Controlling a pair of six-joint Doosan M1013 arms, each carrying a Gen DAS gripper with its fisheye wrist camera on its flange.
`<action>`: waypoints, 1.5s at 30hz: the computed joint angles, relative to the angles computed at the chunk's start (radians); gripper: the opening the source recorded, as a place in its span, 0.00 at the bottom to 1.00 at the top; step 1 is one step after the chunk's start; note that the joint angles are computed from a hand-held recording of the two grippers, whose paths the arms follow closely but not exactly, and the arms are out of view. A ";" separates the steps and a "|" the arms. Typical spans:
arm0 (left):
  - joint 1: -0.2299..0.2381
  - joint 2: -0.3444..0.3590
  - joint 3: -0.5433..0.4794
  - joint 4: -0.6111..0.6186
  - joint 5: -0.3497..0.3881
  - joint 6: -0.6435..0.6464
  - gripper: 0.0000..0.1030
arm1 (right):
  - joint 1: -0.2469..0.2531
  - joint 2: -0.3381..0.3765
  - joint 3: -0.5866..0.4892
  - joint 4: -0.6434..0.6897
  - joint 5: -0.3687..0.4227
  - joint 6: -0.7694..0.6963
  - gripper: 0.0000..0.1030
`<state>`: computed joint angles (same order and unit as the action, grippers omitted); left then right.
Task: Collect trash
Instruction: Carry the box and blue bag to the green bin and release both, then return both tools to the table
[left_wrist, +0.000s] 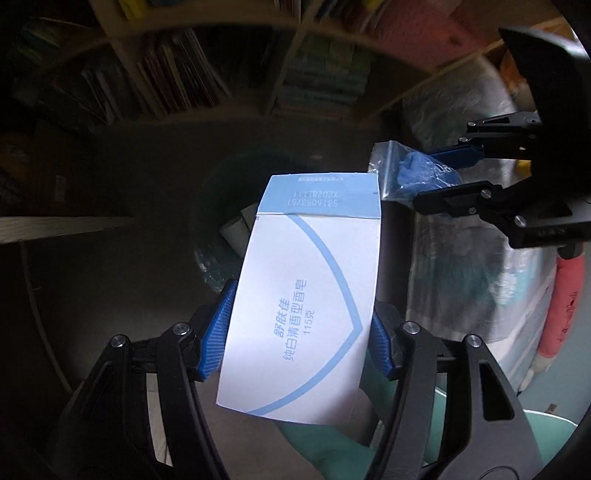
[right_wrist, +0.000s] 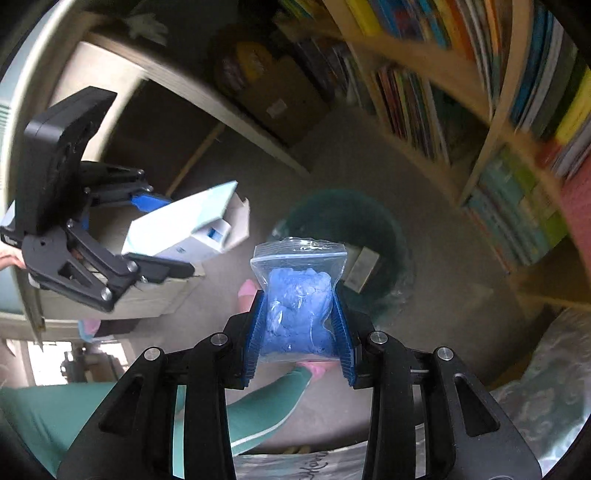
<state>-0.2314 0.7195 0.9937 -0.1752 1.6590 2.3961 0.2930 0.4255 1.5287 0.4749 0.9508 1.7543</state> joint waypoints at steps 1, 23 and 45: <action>-0.005 0.003 0.017 0.007 -0.013 0.010 0.59 | 0.000 0.007 0.006 0.005 -0.007 -0.003 0.37; 0.023 -0.083 -0.003 0.025 -0.112 -0.052 0.90 | -0.002 -0.061 -0.082 -0.077 0.049 -0.004 0.67; 0.230 -0.111 -0.427 -0.105 -0.098 -0.166 0.93 | 0.100 0.165 -0.867 -0.251 0.310 -0.204 0.86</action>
<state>-0.0019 0.6082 0.5668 -0.2807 1.5614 2.2301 0.3933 0.5907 0.6616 0.2240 1.2605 1.5503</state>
